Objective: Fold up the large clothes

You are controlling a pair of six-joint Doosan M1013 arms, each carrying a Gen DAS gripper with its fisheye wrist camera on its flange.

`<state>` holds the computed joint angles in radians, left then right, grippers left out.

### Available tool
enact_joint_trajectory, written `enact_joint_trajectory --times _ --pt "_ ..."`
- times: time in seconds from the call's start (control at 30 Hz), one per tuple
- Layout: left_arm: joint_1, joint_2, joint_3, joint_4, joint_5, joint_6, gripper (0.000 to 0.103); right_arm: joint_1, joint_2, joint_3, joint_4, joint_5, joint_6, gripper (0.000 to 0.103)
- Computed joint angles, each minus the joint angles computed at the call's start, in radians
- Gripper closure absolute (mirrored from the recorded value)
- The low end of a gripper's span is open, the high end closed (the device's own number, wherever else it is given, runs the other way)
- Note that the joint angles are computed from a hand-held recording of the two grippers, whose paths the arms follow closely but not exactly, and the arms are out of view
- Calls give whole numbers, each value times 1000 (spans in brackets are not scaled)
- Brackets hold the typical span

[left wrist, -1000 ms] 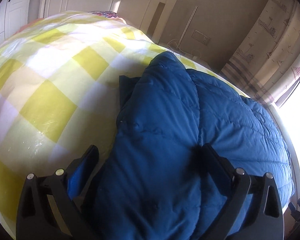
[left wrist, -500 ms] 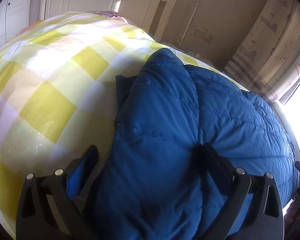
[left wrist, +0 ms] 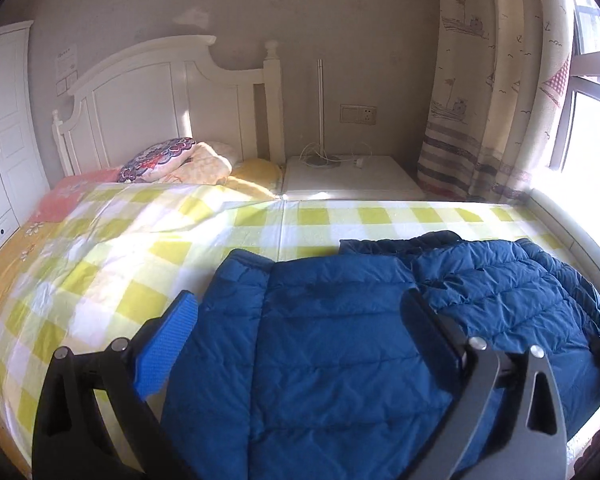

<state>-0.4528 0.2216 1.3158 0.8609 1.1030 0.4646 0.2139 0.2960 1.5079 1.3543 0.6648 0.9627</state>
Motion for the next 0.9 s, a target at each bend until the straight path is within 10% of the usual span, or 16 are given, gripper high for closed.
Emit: enact_joint_trajectory --times 0.2,0.33,0.57,0.77,0.9 --pt "15 124 -143 -164 -19 141 2 -27 -43 33 7 -29 -14 66" --pt "-26 212 -187 -234 95 296 2 -32 -50 29 -30 -36 11 66" --pt "-111 33 58 65 4 -96 3 -2 -61 6 -119 -101 28 66" --pt "-171 2 185 29 -161 74 3 98 -69 -71 -383 -217 36 65" --pt "-63 -122 289 -290 -456 198 3 203 -73 -129 -652 -293 -13 65"
